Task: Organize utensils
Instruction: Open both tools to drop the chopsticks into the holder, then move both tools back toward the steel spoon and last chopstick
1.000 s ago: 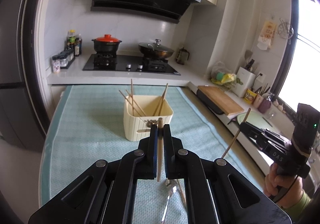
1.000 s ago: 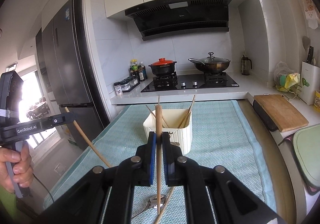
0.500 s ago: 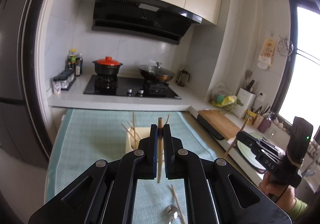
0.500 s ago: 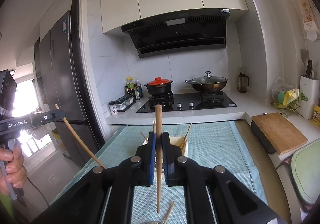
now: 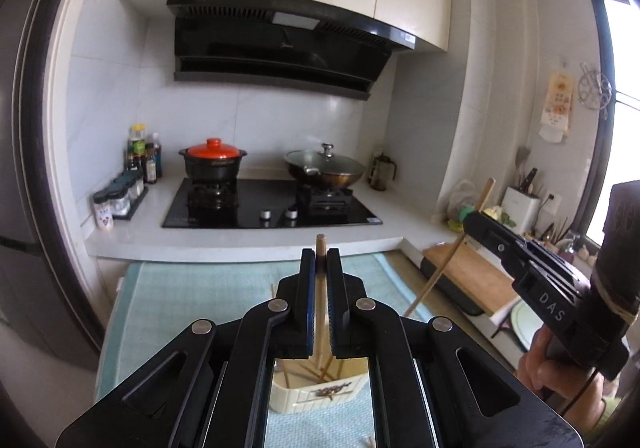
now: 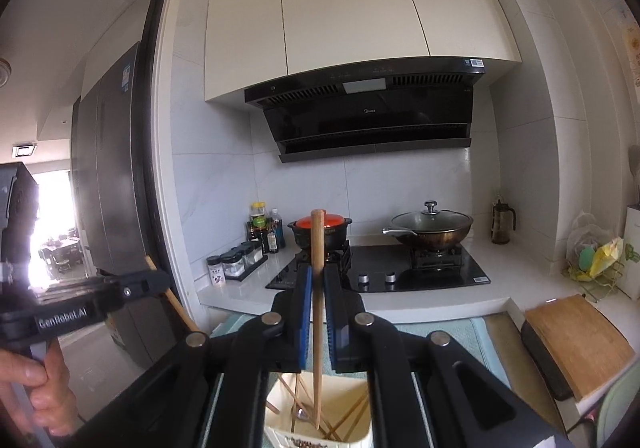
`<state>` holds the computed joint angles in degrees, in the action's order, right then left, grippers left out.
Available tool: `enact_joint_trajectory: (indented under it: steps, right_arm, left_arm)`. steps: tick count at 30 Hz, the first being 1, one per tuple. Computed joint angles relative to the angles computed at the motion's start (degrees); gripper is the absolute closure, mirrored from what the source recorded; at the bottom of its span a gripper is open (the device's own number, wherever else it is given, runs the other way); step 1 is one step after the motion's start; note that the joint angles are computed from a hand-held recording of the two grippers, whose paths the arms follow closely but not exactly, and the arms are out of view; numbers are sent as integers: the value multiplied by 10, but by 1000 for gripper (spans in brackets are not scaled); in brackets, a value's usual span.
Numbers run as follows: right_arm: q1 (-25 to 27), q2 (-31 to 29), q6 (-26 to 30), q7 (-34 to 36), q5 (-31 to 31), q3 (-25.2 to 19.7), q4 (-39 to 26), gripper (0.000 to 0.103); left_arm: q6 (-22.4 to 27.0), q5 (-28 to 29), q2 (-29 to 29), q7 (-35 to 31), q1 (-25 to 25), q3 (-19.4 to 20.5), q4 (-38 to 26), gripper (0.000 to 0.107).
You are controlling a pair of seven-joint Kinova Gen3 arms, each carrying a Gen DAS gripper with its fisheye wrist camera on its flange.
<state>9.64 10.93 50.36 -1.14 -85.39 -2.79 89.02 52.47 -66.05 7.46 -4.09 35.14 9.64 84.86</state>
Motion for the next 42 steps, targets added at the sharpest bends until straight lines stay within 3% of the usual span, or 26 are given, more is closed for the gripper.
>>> enact_joint_trajectory:
  steps: [4,8,12,14,18,19,20,22,24,26,28,32,35,38,42]
  right_arm:
    - [-12,48,-44,-16,40,-44,-39,97]
    - [-112,97,-53,-102,134,34,-94,97]
    - [-199,148,-13,-195,208,133,-153,97]
    - [-211,171,1,-242,254,140,-184,97]
    - [-168,185,-33,-289,325,52,-199,95]
    - [-155,184,-49,-301,346,25,-201,89]
    - [-141,183,-62,-313,363,-1,-205,76]
    - [-102,172,-81,-315,368,-54,-200,56]
    - [-66,151,-92,-289,344,-89,-187,54]
    - [-29,124,-97,-256,319,-121,-169,53]
    - [-4,93,-73,-226,279,-118,-151,48]
    - [68,46,17,-189,231,-125,-118,47]
    - [95,5,85,-147,205,-85,-69,47]
    - [118,-28,142,-116,207,-45,-15,47]
    - [149,-72,159,-43,222,-5,90,47]
  left_arm:
    - [-51,52,28,-34,-33,-19,-7,104]
    - [-100,136,53,-88,-62,-40,-9,104]
    - [-128,207,76,-133,-79,-59,-10,104]
    - [-140,239,86,-156,-87,-66,-13,104]
    - [-125,263,108,-181,-71,-90,-38,101]
    - [-115,261,111,-177,-62,-97,-46,91]
    - [-110,255,110,-170,-63,-94,-50,82]
    - [-111,222,95,-131,-33,-119,-40,49]
    - [-102,176,77,-90,-5,-135,-27,41]
    - [-75,148,58,-77,2,-118,-22,37]
    - [-40,132,39,-72,12,-99,-17,30]
    - [29,96,-7,-47,44,-49,28,19]
    - [93,77,-29,1,62,12,72,13]
    - [139,85,-31,71,135,13,116,11]
    - [164,119,9,164,241,-20,147,11]
